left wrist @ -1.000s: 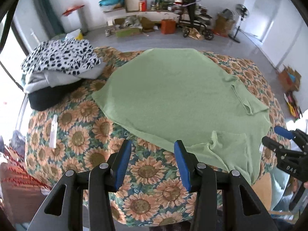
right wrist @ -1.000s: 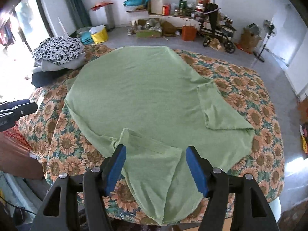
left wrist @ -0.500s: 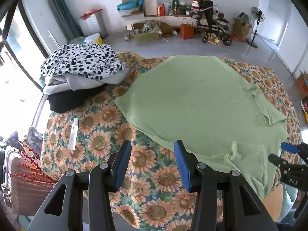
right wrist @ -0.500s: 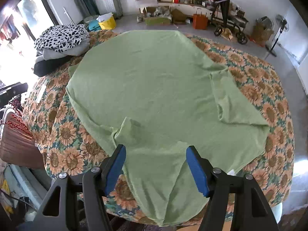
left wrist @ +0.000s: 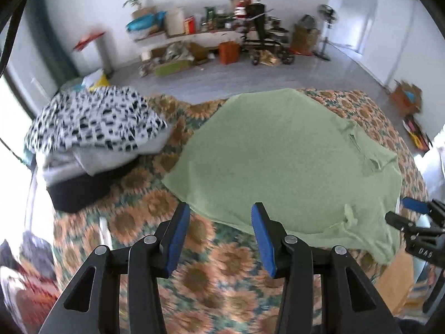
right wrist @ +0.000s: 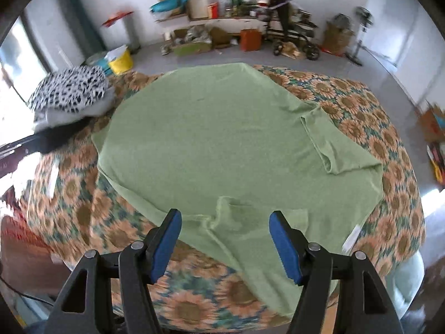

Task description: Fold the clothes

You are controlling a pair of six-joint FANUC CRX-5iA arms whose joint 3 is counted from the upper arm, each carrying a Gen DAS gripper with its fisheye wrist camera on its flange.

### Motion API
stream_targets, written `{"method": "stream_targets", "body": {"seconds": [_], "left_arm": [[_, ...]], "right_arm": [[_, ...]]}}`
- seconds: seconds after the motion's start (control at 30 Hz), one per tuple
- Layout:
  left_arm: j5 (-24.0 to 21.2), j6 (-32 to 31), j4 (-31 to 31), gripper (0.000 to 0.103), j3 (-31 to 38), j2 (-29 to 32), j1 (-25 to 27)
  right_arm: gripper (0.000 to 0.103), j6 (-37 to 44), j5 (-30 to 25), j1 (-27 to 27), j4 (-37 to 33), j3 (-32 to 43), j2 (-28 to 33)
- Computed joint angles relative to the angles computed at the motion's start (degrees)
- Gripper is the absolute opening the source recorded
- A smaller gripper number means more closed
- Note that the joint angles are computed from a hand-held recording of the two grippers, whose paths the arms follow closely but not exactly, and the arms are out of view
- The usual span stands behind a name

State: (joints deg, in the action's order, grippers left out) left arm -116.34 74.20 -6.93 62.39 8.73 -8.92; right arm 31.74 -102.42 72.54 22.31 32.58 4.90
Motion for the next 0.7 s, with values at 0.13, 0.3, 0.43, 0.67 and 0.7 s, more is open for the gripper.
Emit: {"method": "stream_targets", "body": {"seconds": [0.13, 0.3, 0.43, 0.67, 0.7], "left_arm": [[0.4, -2.3, 5.5, 0.047, 0.2, 0.7, 5.1], [0.7, -1.5, 9.5, 0.047, -1.5, 1.3, 8.3], [0.5, -0.3, 10.0, 0.047, -3.5, 1.5, 8.9], [-0.3, 17.5, 19.1, 0.047, -11.9, 2.2, 16.8], [-0.2, 20.2, 19.9, 0.047, -13.2, 2.2, 17.8]], "right_arm": [[0.07, -3.2, -3.7, 2.3, 2.2, 5.4, 3.7], [0.07, -3.0, -8.3, 2.7, 2.9, 9.9, 7.3], [0.071, -4.2, -9.4, 2.1, 1.8, 9.9, 7.7], [0.071, -6.6, -8.7, -1.4, -3.0, 5.9, 5.8], [0.071, -6.7, -8.4, -1.9, -3.6, 5.1, 5.3]]}}
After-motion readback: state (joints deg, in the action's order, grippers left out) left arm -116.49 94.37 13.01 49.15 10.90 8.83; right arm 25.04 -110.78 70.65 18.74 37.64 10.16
